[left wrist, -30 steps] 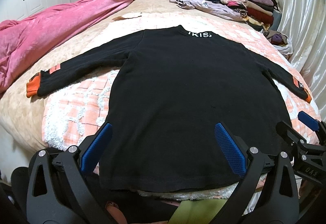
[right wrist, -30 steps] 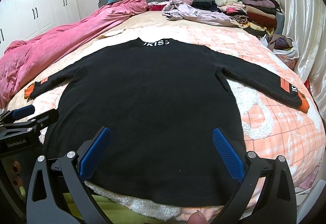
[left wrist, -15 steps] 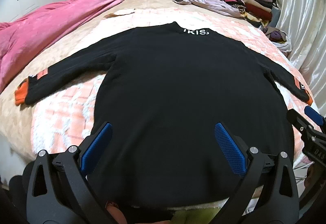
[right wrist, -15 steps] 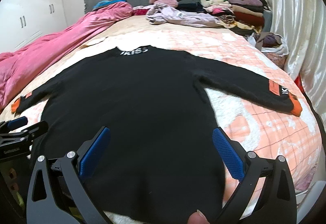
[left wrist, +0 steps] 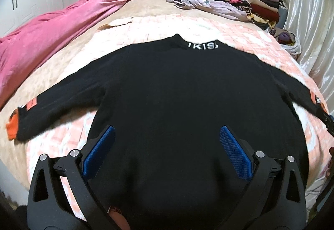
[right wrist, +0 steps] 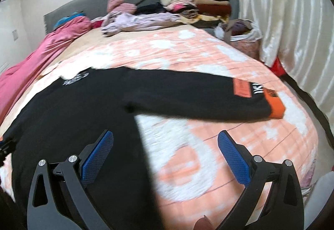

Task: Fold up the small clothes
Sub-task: 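Grasp the orange sleeve cuff with the right tool and lift it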

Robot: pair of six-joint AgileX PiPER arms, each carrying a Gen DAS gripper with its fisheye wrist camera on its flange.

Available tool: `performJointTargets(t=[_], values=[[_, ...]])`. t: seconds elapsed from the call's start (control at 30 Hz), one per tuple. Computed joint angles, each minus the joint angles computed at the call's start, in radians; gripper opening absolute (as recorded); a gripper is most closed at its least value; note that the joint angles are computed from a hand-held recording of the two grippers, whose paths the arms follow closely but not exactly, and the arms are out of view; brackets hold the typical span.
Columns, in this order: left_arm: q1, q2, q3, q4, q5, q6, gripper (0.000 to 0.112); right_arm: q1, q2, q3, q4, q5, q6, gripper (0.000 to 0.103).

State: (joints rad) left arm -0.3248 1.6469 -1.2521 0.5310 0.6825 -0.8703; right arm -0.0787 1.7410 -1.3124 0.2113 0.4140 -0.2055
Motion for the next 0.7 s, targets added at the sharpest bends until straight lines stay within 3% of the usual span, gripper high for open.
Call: performJointTargets(t=[0.33,0.53,0.7], values=[[0.065,0.14,-0.214,-0.146,-0.011,0.19,0.094,-0.096,0.148,-0.206,-0.159,0.04,0.144,0.099],[0.072,0.233,-0.325,-0.185,0.013,0.235,0.094,-0.185,0.286,-0.433,-0.159,0.16,0.161,0.099],[0.078,0.315,-0.419,-0.215,0.047,0.279,0.094,-0.249,0.444,-0.691,-0.226,0.317,0.219,0.099]])
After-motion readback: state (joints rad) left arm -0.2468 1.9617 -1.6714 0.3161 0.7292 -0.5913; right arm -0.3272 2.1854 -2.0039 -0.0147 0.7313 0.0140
